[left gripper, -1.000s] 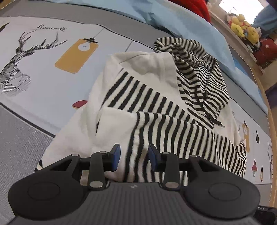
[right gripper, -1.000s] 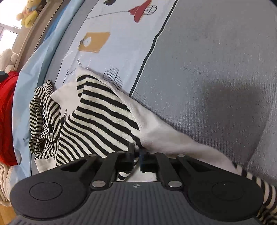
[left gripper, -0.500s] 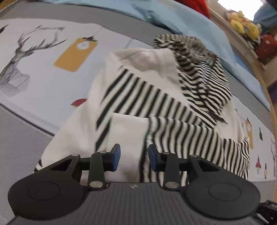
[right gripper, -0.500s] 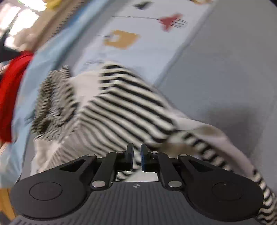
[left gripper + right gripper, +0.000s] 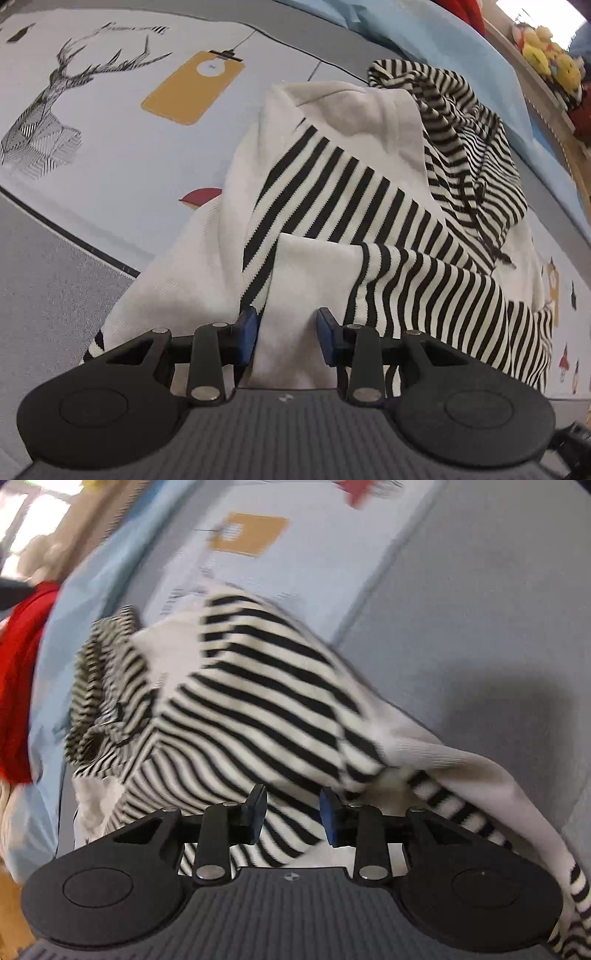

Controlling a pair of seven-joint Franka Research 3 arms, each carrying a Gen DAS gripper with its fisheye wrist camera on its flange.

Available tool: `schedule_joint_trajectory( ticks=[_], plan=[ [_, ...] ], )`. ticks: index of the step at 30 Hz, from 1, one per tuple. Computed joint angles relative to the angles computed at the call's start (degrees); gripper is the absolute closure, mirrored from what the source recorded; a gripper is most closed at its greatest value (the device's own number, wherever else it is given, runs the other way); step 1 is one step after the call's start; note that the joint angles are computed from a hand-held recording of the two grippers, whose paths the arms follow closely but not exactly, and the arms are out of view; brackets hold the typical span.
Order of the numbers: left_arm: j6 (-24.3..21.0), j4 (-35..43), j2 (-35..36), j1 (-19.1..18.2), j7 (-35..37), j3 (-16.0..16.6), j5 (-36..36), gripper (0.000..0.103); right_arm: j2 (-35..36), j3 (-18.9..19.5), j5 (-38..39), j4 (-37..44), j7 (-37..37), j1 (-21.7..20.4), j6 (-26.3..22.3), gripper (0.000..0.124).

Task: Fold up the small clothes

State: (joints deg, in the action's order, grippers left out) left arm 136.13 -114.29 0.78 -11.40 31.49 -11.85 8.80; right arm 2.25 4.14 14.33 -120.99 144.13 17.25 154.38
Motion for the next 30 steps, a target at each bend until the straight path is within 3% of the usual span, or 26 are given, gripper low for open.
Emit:
schedule_joint_trajectory(
  ticks=[1,3,9,18,21,24,27,30],
  plan=[
    [-0.04,0.09,-0.03,-0.10,0.42,-0.09,0.23,0.067,0.58,0.22,0.78,0.76,-2.32,0.04,0.41,0.090],
    [-0.35,0.58,-0.08,-0.38,0.88,-0.27,2.63,0.102,1.18,0.58,1.79,1.79,-6.85,0.24,1.12,0.090],
    [-1.43,1.61,-1.41,-0.93,-3.93,-0.57,11.83,0.103,2.54,0.44,0.09,4.56,-13.13,0.88,-0.82,0.089],
    [-4.03,0.54,-2.55,-0.23,-6.93,-0.12,7.88,0.103,2.86,0.20,2.83,4.50,-12.57,0.83,-3.45,0.089],
    [-6.54,0.83,-2.64,-0.40,-10.19,-0.53,9.62,0.102,3.21,0.08,2.55,5.01,-11.95,0.81,-4.78,0.089],
    [-4.17,0.19,-3.36,-0.69,-12.88,-0.95,13.01,0.102,3.32,-0.03,1.48,5.28,-11.06,0.97,-5.32,0.089],
    [0.25,0.49,-2.17,-1.34,-6.18,-1.07,10.62,0.095,3.23,-0.02,-0.31,5.37,-10.70,1.27,-4.53,0.089],
    [-1.93,2.05,0.88,-1.64,1.54,-1.02,1.47,0.089,3.82,0.23,1.13,5.75,-12.58,1.07,-4.59,0.089]
  ],
)
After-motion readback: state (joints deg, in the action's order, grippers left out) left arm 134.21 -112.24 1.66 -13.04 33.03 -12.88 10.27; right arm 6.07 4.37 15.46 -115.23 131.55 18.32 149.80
